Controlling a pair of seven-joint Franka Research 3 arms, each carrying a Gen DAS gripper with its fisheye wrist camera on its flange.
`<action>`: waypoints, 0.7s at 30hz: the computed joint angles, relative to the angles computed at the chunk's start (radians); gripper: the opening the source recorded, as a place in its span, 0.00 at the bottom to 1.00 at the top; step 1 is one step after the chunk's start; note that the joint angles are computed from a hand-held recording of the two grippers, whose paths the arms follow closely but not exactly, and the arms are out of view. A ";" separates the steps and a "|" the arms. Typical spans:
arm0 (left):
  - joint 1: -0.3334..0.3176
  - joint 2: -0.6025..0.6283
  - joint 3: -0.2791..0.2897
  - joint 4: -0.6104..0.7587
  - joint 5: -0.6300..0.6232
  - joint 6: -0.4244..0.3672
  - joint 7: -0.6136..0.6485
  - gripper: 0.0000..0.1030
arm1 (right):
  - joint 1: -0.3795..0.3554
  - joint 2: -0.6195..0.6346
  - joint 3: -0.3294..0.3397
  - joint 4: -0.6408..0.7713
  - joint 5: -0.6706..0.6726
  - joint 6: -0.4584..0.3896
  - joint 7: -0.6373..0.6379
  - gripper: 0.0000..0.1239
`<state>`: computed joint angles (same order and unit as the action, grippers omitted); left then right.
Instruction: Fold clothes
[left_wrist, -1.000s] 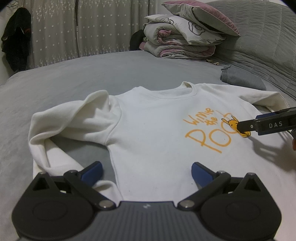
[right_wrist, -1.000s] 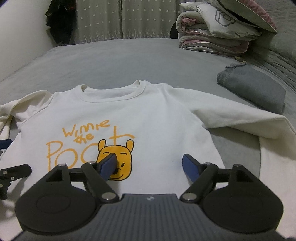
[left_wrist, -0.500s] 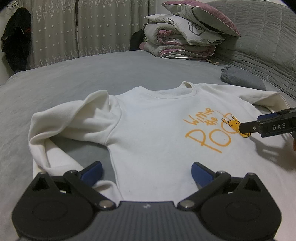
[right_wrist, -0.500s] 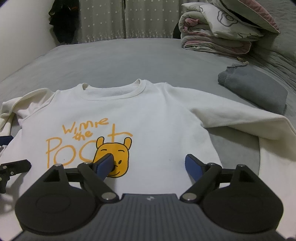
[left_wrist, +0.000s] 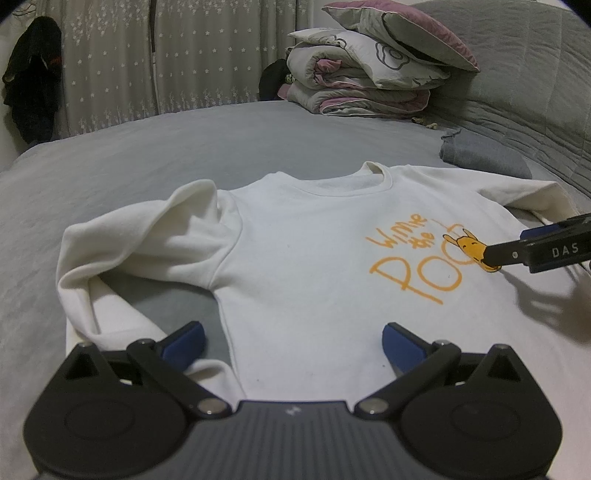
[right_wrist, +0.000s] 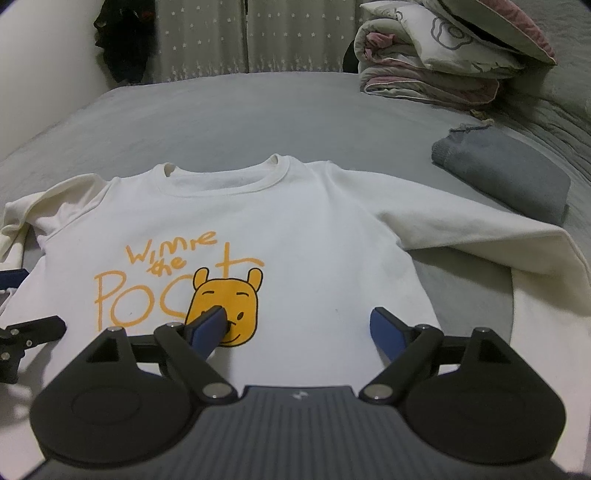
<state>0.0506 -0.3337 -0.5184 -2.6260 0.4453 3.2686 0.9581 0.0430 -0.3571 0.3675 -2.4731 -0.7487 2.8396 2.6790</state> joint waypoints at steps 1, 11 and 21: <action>0.000 0.000 0.000 0.000 0.000 0.000 0.000 1.00 | 0.008 -0.002 -0.008 -0.002 0.011 -0.001 -0.011 0.70; 0.023 -0.003 -0.022 -0.001 -0.001 0.005 0.000 1.00 | 0.031 -0.083 -0.050 -0.057 0.140 0.002 -0.113 0.70; 0.023 -0.003 -0.022 -0.002 -0.004 0.008 0.001 1.00 | -0.062 -0.336 -0.071 -0.212 0.272 -0.019 -0.238 0.70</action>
